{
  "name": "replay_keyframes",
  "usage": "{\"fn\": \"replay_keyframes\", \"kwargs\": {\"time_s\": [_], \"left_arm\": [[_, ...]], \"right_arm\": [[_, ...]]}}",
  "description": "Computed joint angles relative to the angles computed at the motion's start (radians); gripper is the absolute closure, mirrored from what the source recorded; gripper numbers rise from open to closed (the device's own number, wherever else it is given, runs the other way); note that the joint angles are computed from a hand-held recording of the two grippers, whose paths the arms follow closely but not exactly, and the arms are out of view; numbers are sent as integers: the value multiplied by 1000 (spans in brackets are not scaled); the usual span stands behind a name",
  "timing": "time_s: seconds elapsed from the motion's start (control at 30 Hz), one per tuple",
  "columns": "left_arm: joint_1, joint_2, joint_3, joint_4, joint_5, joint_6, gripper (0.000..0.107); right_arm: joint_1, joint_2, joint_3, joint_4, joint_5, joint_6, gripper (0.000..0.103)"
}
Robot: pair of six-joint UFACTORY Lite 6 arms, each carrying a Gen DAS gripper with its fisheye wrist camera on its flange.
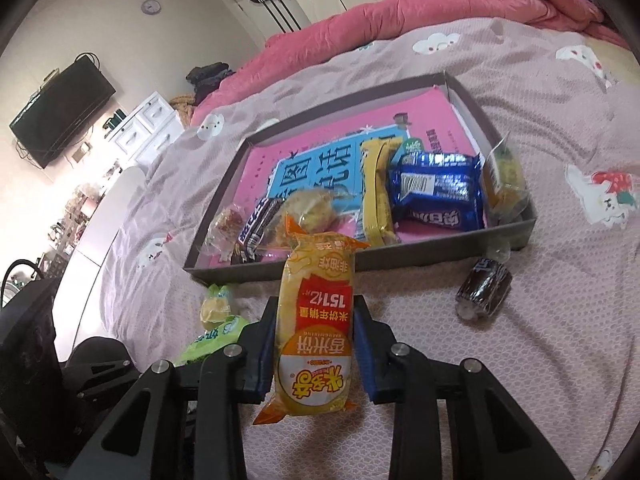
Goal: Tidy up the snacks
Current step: 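Lift the seaweed packet with the left tool while the right tool carries the bread bag to the tray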
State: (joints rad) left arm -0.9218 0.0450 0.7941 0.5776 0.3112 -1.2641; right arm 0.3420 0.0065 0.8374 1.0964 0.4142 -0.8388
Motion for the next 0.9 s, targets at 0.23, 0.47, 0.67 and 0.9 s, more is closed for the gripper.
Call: {"fn": "replay_keyframes", "kwargs": {"time_s": [0.23,0.47,0.67,0.9], "left_arm": [[-53,19,58,46,35,-40,68],[-50,-1,89,73,38,-75,68],[-11,-12,122,45,30,-56,68],[31,-18,173,74,58,-68,68]], "right_arm": [[-27,-57,-19,4,-1,-19,69],[-64,-93,-27,47,15,-63,69],[-59,-129,-31,37,-6,-71,69],[-51,-159,-33,38,-20,-85,69]]}}
